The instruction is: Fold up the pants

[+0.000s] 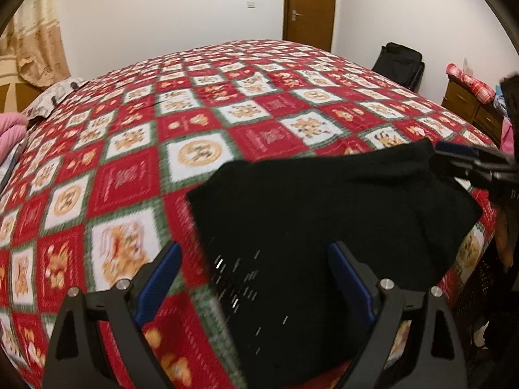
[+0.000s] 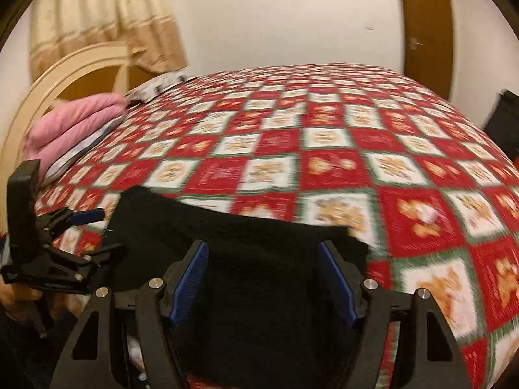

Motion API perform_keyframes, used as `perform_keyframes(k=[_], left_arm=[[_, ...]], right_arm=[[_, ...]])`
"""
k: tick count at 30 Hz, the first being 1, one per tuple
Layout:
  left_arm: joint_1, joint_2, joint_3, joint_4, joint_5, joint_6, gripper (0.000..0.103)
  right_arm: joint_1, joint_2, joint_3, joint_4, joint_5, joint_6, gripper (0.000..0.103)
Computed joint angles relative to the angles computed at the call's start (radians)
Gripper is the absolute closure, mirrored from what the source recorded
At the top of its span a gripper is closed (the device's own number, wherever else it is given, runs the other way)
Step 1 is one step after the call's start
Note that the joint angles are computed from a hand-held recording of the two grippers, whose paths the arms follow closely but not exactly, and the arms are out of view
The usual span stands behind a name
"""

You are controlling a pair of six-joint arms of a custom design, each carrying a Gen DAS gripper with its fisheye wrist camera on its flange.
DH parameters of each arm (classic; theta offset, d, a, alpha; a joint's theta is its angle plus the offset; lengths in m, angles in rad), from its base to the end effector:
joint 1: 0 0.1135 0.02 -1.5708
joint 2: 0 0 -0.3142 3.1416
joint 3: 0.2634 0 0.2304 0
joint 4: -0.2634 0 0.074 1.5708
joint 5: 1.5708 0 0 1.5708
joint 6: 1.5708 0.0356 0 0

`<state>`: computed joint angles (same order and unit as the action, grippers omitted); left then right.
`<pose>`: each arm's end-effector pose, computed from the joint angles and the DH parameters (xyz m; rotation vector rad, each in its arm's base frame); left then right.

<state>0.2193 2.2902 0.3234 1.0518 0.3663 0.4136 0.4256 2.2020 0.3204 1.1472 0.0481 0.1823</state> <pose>0.2585 0.0445 0.0365 0.3843 2.3799 -0.1688 0.2519 0.1123 0.0636 -0.2566 2.3035 0.2551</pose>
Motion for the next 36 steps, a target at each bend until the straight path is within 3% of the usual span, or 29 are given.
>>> perform_keyframes(k=[4,6,8,10,14,17,21,27,32,36], left_arm=[[0.057,0.029,-0.023,0.026,0.022,0.021,0.005],[0.043,0.036,-0.018,0.026,0.004,0.017,0.005],[0.032,0.049,-0.022,0.044,0.000,0.012,0.005],[0.031,0.065,-0.016,0.037,0.011,0.018,0.004],[0.028,0.105,0.006,0.018,0.024,0.009,0.004],[0.046,0.084,0.028,-0.047,0.049,0.006,0.004],[0.043,0.077,0.024,-0.045,0.047,-0.003,0.004],[0.022,0.086,0.045,-0.049,0.044,-0.008,0.002],[0.030,0.094,0.081,-0.085,0.063,-0.020,0.000],[0.018,0.093,0.093,-0.089,0.054,-0.018,0.000]], right_arm=[[0.045,0.005,0.160,-0.185,-0.107,-0.028,0.032],[0.075,0.048,0.267,-0.297,-0.069,-0.031,0.032],[0.099,0.106,0.386,-0.429,0.038,-0.040,0.032],[0.088,0.137,0.424,-0.443,0.070,-0.039,0.032],[0.016,0.126,0.438,-0.485,-0.016,0.026,0.031],[0.013,0.070,0.348,-0.410,-0.031,0.024,0.031],[-0.040,-0.011,0.167,-0.255,-0.073,0.028,0.031],[-0.234,0.006,-0.107,0.067,-0.163,0.031,0.031],[-0.370,0.183,-0.139,0.221,-0.291,0.030,0.031],[-0.368,0.228,-0.148,0.297,-0.296,0.033,0.031]])
